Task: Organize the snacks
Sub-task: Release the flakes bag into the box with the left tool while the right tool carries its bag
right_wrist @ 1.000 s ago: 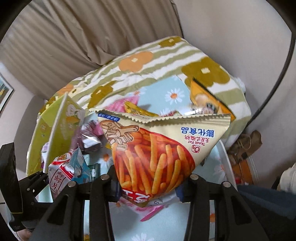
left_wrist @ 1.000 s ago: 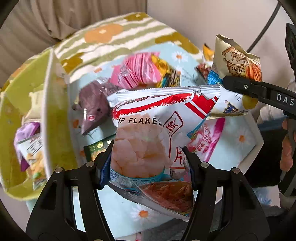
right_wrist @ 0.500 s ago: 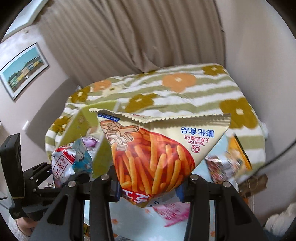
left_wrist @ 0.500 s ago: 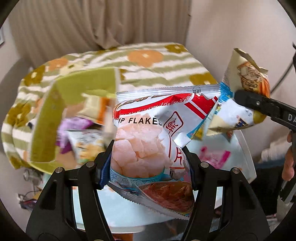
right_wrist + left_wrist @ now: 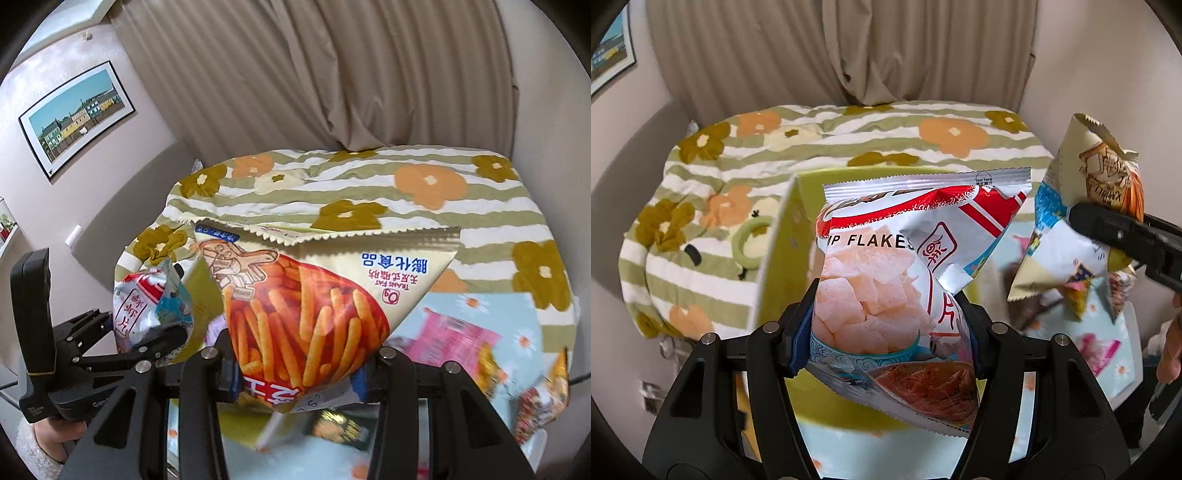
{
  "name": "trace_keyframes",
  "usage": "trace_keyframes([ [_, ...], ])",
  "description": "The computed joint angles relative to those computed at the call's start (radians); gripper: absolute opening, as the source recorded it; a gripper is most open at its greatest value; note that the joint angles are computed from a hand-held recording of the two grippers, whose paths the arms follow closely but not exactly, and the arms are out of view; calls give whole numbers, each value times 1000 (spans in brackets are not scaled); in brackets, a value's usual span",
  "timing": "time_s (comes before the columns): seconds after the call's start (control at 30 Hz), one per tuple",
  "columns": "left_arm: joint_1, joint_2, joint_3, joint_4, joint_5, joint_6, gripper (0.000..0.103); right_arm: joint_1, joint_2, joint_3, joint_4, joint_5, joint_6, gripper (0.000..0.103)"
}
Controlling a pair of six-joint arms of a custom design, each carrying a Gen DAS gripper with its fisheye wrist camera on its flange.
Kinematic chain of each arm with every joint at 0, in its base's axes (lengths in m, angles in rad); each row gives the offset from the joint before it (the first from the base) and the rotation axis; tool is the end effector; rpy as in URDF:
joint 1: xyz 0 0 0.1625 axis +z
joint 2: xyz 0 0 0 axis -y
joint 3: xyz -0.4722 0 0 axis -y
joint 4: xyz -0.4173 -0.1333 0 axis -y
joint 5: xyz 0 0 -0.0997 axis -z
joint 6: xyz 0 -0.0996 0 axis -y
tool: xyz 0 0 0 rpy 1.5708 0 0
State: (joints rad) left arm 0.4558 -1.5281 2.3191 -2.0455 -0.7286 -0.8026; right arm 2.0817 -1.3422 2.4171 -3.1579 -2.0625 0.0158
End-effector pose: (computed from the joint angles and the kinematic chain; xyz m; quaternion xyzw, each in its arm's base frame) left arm -0.2567 -0.3571 0.2435 0.2038 0.8803 -0.2478 0.3495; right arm 0.2882 -0.3377 0.2277 0.1701 -0.9248 0.2985 0.1634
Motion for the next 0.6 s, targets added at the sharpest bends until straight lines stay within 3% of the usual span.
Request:
trace_keyframes([
  [0.2,191,65,-50,-204,-12,283,60,11,150,-104,10,-35,31,40],
  [0.37,298,144,-95,-308,-55,423,61,1,217,-161,43,-78,73,40],
  [0.4,310,155,-99,-322,-56,437,64,0,226,-167,46,-87,80,40],
  [0.47,330,174,-105,-333,-65,459,80,-3,249,-184,48,-108,93,40],
  [0.5,336,184,-109,-333,-57,464,99,-4,257,-189,50,-119,96,40],
  [0.6,344,184,-99,-364,-76,482,103,-8,267,-200,61,-124,110,40],
])
